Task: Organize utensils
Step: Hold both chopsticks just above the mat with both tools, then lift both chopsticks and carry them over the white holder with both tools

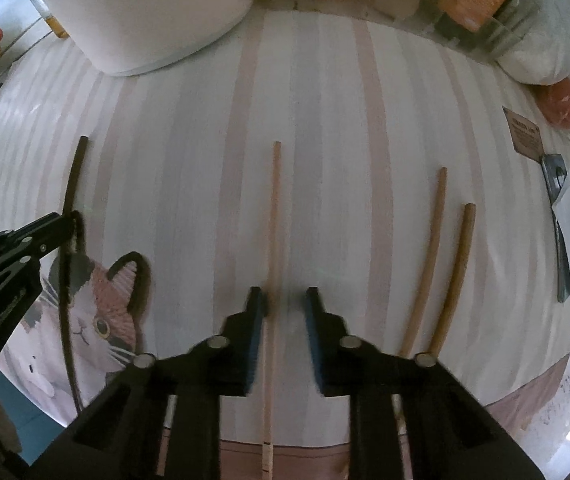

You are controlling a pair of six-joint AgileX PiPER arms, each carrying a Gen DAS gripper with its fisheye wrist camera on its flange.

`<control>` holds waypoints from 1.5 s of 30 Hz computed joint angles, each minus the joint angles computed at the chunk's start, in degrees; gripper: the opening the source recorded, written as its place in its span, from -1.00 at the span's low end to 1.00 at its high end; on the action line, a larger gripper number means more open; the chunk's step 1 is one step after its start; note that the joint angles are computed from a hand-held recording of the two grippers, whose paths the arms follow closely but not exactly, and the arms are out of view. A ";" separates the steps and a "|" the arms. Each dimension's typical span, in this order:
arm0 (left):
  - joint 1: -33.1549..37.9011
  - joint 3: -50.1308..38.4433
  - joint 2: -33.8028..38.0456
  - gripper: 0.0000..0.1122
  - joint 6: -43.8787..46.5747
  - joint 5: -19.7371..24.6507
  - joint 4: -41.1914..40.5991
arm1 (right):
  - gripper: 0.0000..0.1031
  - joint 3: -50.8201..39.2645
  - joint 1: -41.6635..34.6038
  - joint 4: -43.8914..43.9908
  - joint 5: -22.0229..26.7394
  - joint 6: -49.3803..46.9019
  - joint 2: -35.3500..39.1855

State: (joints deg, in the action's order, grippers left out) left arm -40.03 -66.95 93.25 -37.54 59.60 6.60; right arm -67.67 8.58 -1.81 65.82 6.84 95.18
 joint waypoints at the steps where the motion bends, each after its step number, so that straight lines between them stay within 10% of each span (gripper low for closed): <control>1: 0.00 0.21 -0.12 -0.92 0.14 -0.26 -0.28 | -0.84 -0.09 1.26 0.16 -0.01 1.48 -0.07; 29: -0.18 0.06 -1.78 -0.93 -0.70 0.38 -0.26 | -0.86 -1.57 0.49 1.79 0.19 2.14 1.21; 45: -1.57 -7.33 -10.91 -0.93 -1.39 6.27 2.37 | -0.87 1.14 -6.03 14.34 -2.54 -4.84 -11.44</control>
State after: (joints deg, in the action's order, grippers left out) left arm -41.60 -74.28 82.34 -38.93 65.87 8.96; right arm -66.53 2.55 12.52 63.28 2.00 83.74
